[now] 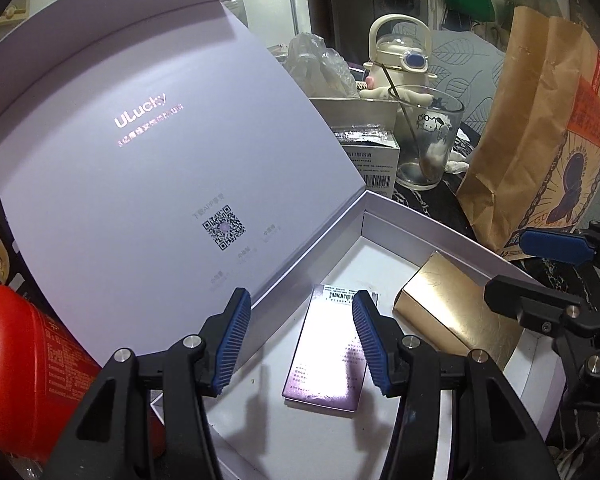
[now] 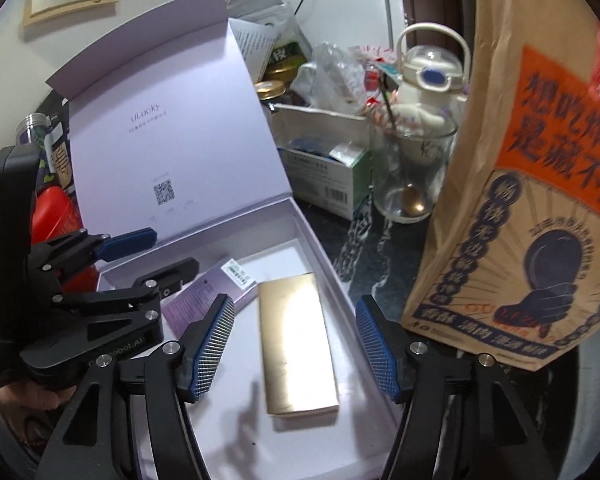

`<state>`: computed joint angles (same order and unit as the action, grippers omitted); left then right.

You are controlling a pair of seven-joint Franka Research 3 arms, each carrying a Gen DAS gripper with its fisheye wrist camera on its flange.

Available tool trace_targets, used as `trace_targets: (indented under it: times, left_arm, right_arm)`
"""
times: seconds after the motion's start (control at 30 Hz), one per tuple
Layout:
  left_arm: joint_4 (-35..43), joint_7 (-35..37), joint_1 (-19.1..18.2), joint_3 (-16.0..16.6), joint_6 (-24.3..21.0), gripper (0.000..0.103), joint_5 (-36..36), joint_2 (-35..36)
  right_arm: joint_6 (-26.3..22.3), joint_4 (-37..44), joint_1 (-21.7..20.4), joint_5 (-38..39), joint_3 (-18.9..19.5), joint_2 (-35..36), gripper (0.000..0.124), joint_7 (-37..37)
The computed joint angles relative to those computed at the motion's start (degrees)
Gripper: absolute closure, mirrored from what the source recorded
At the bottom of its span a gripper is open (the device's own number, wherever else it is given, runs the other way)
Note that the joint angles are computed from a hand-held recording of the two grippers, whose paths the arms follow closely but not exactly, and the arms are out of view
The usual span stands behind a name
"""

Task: Organize rigid objects
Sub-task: 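Lower both boxes into the gift box and open both tools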

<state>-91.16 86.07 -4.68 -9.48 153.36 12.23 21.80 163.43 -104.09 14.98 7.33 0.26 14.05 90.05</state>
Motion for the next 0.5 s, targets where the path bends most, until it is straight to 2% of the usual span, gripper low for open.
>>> trace_targets:
  times: [0.23, 0.33, 0.4, 0.5]
  left_arm:
    - [-2.0, -4.6, -1.2, 2.2, 2.1, 0.05, 4.2, -2.4]
    - [-1.2, -5.1, -0.5, 1.5, -0.9, 0.05, 3.2, -3.2]
    - [-2.0, -3.6, 0.5, 0.5, -0.2, 0.051, 1.3, -4.2]
    - [-3.4, -4.9, 0.1, 1.3, 1.1, 0.05, 2.9, -5.9]
  right_arm:
    - [1.0, -1.7, 1.7, -4.8, -1.9, -1.7, 0.058, 4.5]
    - [-0.1, -2.0, 2.7, -8.6, -3.2, -2.8, 0.057, 9.3]
    - [-0.7, -2.5, 2.2, -9.1, -2.5, -4.0, 0.057, 9.8]
    - [-0.7, -3.6, 2.5, -13.7, -3.0, -5.8, 0.057, 13.4]
